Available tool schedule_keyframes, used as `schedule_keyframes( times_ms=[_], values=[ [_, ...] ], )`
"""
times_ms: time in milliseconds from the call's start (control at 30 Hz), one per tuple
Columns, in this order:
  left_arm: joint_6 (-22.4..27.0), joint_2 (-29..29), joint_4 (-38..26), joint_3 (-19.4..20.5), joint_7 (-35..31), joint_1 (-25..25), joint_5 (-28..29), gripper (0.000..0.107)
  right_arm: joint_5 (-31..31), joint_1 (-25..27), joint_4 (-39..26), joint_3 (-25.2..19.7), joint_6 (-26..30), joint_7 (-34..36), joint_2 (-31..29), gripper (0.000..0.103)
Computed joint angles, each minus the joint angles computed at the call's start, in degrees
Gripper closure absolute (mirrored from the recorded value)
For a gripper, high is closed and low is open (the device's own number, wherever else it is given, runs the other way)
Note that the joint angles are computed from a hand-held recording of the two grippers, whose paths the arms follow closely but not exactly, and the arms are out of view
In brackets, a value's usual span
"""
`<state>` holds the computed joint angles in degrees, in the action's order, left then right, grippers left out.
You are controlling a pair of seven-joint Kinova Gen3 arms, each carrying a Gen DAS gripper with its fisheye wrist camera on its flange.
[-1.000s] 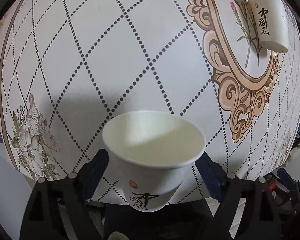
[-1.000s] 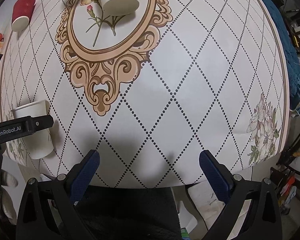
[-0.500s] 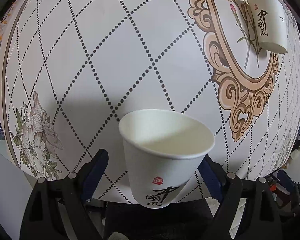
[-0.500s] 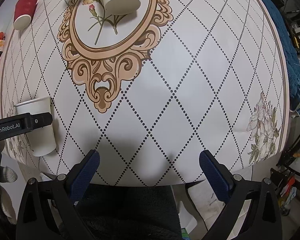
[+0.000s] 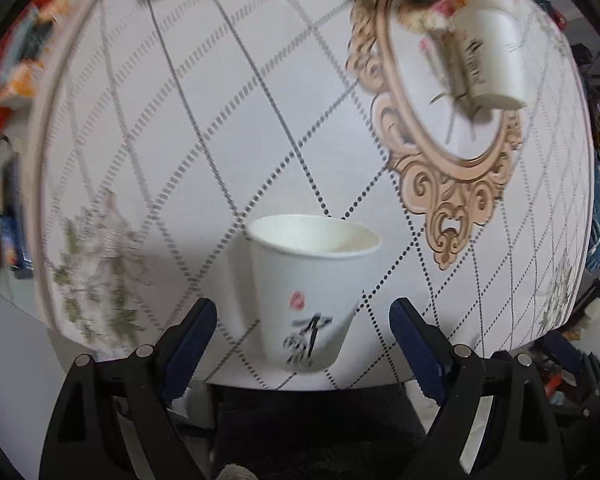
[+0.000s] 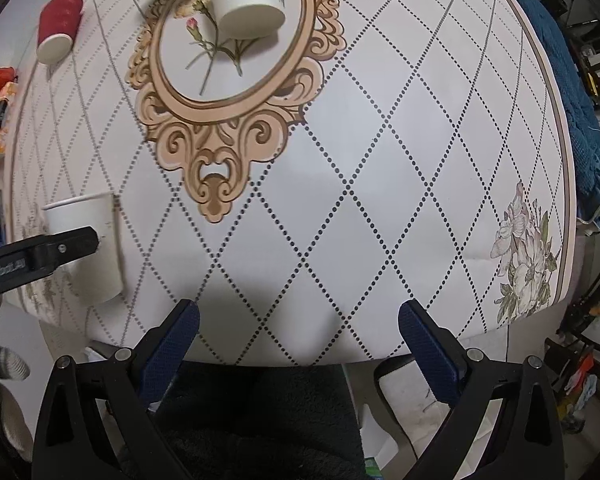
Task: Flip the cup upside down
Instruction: 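Set the cup upright on the tablecloth and open the left gripper, then roll the right gripper over and close it around the upright cup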
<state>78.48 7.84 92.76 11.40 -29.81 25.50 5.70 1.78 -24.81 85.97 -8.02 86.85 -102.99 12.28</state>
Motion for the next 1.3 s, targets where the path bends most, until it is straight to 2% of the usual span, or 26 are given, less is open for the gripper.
schedule_keyframes(
  times_ms=[233,433,567,767,1000,1167,1233,1300],
  values=[
    [11.4,-5.0,-6.2,2.8,8.1,4.8,-7.9,0.019,-3.8,0.4,-2.8,-0.8,3.1,0.5,-5.3,0.001],
    [17.9,-8.2,-9.0,4.7,11.5,5.4,-10.4,0.019,-5.8,-0.4,-5.1,-2.1,5.5,-0.9,-9.5,0.002],
    [19.8,-10.0,-9.2,6.3,13.4,5.5,-11.2,0.019,-6.5,-1.4,-6.6,-3.3,6.6,-2.2,-11.1,0.001],
    [19.8,-13.2,-7.3,7.4,14.4,4.5,-10.3,0.019,-6.0,-3.6,-8.0,-5.0,7.5,-5.3,-12.0,0.002],
    [18.4,-17.6,-3.0,8.1,14.3,1.2,-9.0,0.019,-4.5,-7.3,-9.2,-7.0,7.6,-8.9,-11.3,0.002],
    [17.4,-20.7,0.3,8.2,15.3,-1.9,-7.8,0.019,-2.4,-10.2,-10.8,-8.0,8.1,-8.2,-9.1,0.002],
    [17.9,-21.0,1.0,9.4,16.4,-3.1,-9.0,0.005,0.3,-12.4,-12.7,-8.8,9.3,-6.0,-7.3,0.002],
    [18.8,-20.7,1.6,10.5,17.8,-4.0,-10.7,0.005,3.3,-14.7,-14.3,-9.1,9.5,-2.3,-6.1,0.002]
  ],
)
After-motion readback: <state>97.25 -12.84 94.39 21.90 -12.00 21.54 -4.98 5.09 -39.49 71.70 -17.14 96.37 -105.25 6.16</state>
